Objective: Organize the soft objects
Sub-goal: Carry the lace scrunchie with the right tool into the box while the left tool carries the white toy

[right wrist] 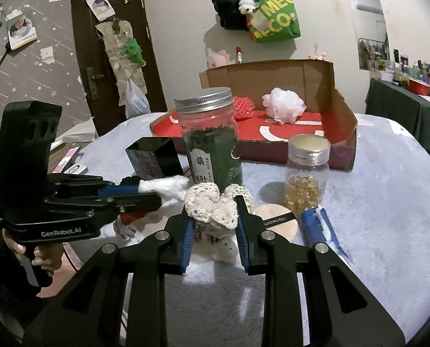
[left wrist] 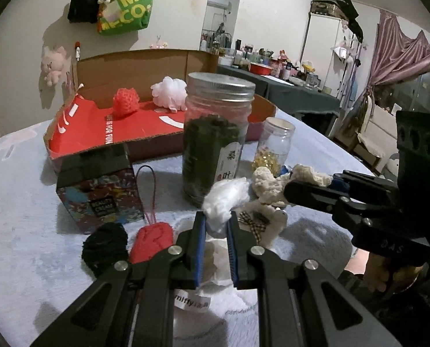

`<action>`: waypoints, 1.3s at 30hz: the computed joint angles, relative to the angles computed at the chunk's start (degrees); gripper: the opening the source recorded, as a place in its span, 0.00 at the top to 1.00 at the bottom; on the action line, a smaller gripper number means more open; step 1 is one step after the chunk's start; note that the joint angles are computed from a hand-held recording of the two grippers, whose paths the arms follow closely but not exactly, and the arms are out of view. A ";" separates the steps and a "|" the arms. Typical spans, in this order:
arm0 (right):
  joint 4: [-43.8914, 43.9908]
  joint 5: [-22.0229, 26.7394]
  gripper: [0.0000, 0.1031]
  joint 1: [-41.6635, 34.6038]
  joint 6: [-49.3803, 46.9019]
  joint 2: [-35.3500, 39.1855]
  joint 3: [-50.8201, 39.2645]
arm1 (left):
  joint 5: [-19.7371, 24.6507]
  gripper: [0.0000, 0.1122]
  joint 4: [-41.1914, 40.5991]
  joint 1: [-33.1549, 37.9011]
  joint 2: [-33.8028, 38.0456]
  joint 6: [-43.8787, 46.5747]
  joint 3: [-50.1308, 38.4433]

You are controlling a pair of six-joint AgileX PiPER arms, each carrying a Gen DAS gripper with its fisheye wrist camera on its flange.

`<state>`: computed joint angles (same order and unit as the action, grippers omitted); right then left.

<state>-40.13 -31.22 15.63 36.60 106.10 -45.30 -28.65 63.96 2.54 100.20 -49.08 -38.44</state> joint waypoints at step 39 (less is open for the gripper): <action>-20.98 1.11 0.76 -14.52 19.45 -2.51 -1.29 | 1.81 0.87 16.13 21.43 -0.99 -10.93 -3.93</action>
<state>-61.11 -30.11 1.11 56.05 103.59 -46.59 -26.84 80.09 23.97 99.21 -60.01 -42.37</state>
